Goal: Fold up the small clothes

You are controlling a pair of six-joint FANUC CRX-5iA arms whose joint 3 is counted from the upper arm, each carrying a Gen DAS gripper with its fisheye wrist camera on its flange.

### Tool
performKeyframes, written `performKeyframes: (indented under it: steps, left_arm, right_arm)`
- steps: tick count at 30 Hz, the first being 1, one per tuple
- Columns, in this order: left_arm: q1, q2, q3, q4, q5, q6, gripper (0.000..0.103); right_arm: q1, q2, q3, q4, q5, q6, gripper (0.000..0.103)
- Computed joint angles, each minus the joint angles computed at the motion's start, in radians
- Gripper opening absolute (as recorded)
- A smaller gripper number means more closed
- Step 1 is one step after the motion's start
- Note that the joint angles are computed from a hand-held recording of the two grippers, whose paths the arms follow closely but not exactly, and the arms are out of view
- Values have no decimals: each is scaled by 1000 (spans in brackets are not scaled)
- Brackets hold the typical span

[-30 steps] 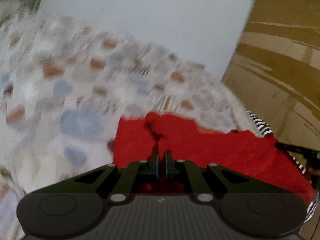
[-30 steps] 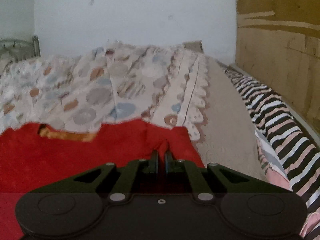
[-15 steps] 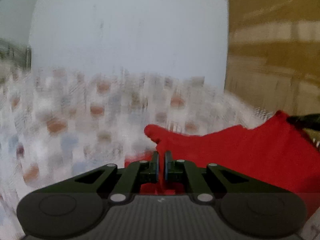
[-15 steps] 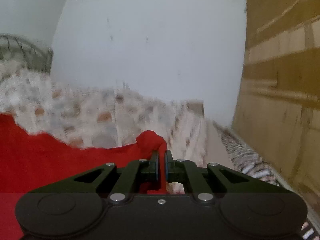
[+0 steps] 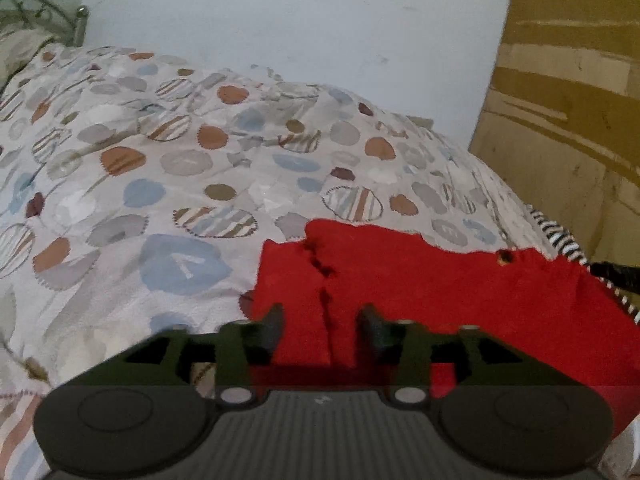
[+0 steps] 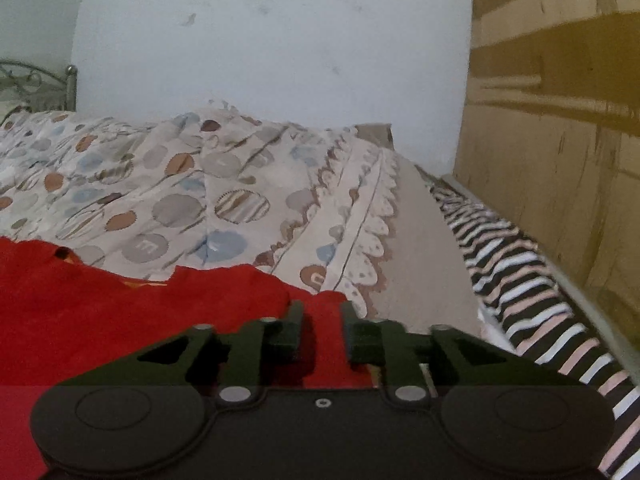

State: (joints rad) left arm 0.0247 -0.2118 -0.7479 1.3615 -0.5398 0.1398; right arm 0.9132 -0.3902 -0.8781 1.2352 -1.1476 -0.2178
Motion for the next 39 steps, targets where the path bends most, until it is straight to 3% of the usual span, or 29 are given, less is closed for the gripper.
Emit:
performKeyframes:
  steps: [1,3,4,6,7,9,17,23,27,31,39]
  left_arm:
    - [6,-12,-4,-5,-1,13,74]
    - [14,-48,-22,-10,9,36,94]
    - [17,-69,-37,2,13,31,97]
    - [35,-106,-61,9,2,32,102]
    - [52,-125,-70,-8,-12,53,102]
    - [103,-152,-76,-67,-70,106,103]
    - [285,-247,-121,-239,-309,249,103]
    - [343,-319,-173,-277,-372,277,103]
    - [367,-347,-187,-300,-401,297,103]
    - [368,-358,-192,-301,-406,305,103]
    - [346,-346,-191,-294,-394,328,103]
  right_arm:
    - [17,-3,3,1,-24,12,40]
    - [50,-4,16,-2,-71,31,66]
    - [67,-7,21,-1,-92,38,72]
    - [114,-1,35,16,-150,49,99]
    - [135,7,41,26,-180,49,103]
    - [190,29,50,63,-242,46,102]
    - [411,99,76,65,-305,21,102]
    - [498,264,117,84,-391,-24,102]
    - [499,349,132,95,-403,-43,102]
    - [430,421,149,110,-373,33,102]
    - [362,404,158,70,-266,-27,102]
